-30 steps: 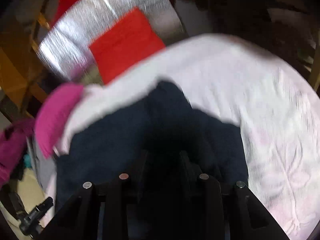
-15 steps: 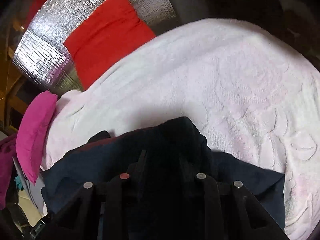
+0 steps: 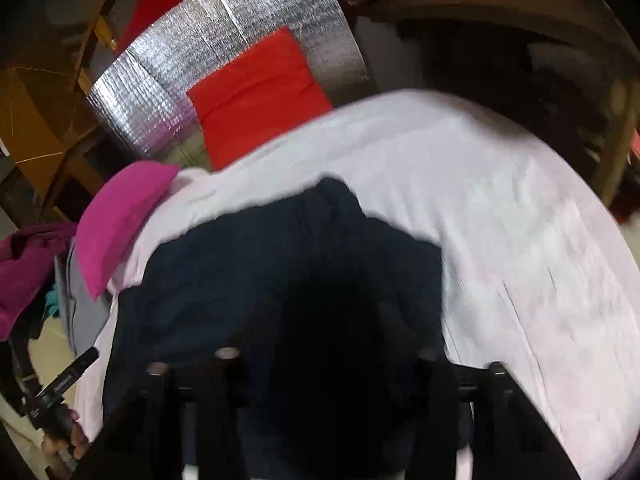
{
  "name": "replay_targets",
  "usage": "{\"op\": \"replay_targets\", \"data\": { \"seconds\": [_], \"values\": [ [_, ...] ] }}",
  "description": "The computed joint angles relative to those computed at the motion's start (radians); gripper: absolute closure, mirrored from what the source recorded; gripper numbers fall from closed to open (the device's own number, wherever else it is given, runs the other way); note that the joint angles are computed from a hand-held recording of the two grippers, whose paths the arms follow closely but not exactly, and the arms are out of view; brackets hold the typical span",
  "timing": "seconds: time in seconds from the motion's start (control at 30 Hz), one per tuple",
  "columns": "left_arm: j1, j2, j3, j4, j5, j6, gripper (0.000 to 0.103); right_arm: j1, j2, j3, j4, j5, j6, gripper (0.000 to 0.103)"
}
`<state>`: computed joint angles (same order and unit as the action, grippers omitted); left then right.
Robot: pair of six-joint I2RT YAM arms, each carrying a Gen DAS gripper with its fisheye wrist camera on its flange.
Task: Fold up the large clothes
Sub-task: 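Open both tools and release the folded jacket onto the bed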
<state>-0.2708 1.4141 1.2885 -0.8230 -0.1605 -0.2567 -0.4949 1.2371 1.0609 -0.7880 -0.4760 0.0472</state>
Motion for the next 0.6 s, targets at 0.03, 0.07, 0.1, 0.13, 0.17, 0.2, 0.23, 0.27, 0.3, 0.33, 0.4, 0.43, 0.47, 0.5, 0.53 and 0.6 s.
{"op": "replay_targets", "data": {
  "seconds": [0.03, 0.07, 0.1, 0.13, 0.17, 0.2, 0.23, 0.27, 0.3, 0.33, 0.4, 0.43, 0.47, 0.5, 0.53, 0.6],
  "values": [
    [-0.005, -0.025, -0.044, -0.011, -0.009, -0.014, 0.023, -0.015, -0.031, -0.040, -0.011, -0.004, -0.028, 0.062],
    [-0.012, -0.046, -0.086, -0.023, -0.014, -0.032, 0.023, -0.008, -0.036, -0.069, -0.001, 0.015, -0.026, 0.062],
    [-0.015, -0.044, -0.111, -0.027, -0.008, -0.040, 0.022, -0.001, -0.022, -0.096, 0.000, 0.038, -0.022, 0.062],
    [-0.016, -0.051, -0.155, -0.017, 0.007, -0.049, 0.020, 0.000, -0.006, -0.105, -0.007, 0.051, -0.033, 0.062],
    [-0.017, -0.079, -0.203, 0.015, 0.011, -0.065, 0.020, 0.028, 0.017, -0.123, 0.018, 0.081, -0.033, 0.063],
    [-0.012, -0.095, -0.223, 0.027, 0.013, -0.073, 0.020, 0.051, 0.018, -0.125, 0.024, 0.107, -0.029, 0.063],
    [-0.010, -0.111, -0.221, -0.002, 0.017, -0.084, 0.020, 0.060, 0.000, -0.126, 0.022, 0.123, -0.025, 0.063],
    [-0.015, -0.127, -0.201, -0.052, 0.010, -0.089, 0.020, 0.066, -0.019, -0.118, 0.010, 0.121, -0.020, 0.062],
    [-0.033, -0.151, -0.188, -0.091, -0.016, -0.095, 0.020, 0.051, -0.070, -0.115, -0.019, 0.096, -0.015, 0.061],
    [-0.063, -0.185, -0.177, -0.129, -0.059, -0.105, 0.020, 0.033, -0.126, -0.122, -0.043, 0.078, -0.013, 0.061],
    [-0.159, -0.277, -0.152, -0.210, -0.181, -0.123, 0.020, 0.024, -0.221, -0.120, -0.096, 0.076, -0.022, 0.053],
    [-0.224, -0.308, -0.114, -0.277, -0.246, -0.150, 0.020, 0.030, -0.294, -0.113, -0.139, 0.101, -0.031, 0.050],
    [-0.278, -0.328, -0.080, -0.330, -0.296, -0.181, 0.020, 0.042, -0.365, -0.099, -0.184, 0.130, -0.040, 0.046],
    [-0.355, -0.347, -0.029, -0.397, -0.364, -0.227, 0.020, 0.050, -0.407, -0.084, -0.216, 0.139, -0.047, 0.045],
    [-0.437, -0.354, 0.029, -0.471, -0.437, -0.283, 0.019, 0.054, -0.461, -0.049, -0.274, 0.138, -0.062, 0.044],
    [-0.599, -0.326, 0.166, -0.653, -0.575, -0.432, 0.014, 0.070, -0.533, 0.048, -0.397, 0.142, -0.072, 0.032]
  ]
}}
